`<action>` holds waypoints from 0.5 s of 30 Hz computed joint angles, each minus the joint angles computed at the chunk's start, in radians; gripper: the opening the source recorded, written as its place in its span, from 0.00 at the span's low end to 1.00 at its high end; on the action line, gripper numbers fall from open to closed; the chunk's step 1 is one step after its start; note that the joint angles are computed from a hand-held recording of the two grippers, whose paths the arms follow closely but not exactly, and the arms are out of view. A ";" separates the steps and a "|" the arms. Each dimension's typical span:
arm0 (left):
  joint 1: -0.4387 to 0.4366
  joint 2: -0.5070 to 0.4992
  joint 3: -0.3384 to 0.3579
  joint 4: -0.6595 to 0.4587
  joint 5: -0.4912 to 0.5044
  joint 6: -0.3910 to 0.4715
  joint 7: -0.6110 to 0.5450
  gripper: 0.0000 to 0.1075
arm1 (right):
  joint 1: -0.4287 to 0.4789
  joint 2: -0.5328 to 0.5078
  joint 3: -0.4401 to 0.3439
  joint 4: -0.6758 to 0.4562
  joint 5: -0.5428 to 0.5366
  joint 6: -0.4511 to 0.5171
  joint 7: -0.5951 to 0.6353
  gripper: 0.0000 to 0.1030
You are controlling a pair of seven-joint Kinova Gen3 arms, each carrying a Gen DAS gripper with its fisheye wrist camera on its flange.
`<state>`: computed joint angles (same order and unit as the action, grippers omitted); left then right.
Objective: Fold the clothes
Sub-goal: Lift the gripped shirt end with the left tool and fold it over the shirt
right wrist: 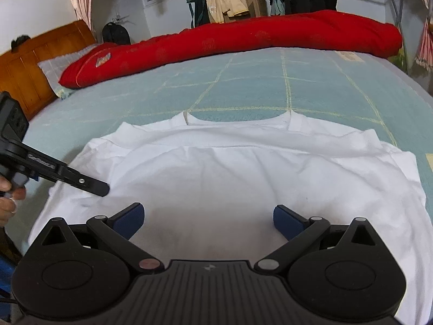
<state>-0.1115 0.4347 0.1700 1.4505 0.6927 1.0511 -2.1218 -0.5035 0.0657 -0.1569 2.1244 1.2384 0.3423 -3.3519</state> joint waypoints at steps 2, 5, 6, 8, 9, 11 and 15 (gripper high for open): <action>0.017 -0.012 -0.007 -0.004 -0.021 -0.005 0.026 0.13 | 0.000 -0.022 -0.001 0.021 0.032 -0.005 -0.038 1.00; 0.035 -0.027 -0.013 -0.012 -0.046 -0.007 0.062 0.13 | 0.008 -0.056 -0.019 0.056 0.113 0.001 -0.120 1.00; 0.036 -0.030 -0.015 -0.014 -0.049 -0.005 0.073 0.12 | 0.014 -0.068 -0.026 0.067 0.140 0.001 -0.146 1.00; 0.032 -0.037 -0.013 -0.021 -0.046 0.005 0.084 0.12 | 0.027 -0.089 -0.038 0.088 0.196 0.000 -0.202 1.00; 0.032 -0.043 -0.012 -0.025 -0.047 0.009 0.086 0.12 | 0.033 -0.100 -0.042 0.098 0.224 -0.002 -0.229 1.00; 0.034 -0.056 -0.010 -0.033 -0.046 0.017 0.088 0.12 | 0.040 -0.118 -0.049 0.116 0.276 0.001 -0.281 1.00; 0.039 -0.081 -0.005 -0.054 -0.031 0.035 0.084 0.12 | 0.039 -0.141 -0.050 0.144 0.355 0.015 -0.365 1.00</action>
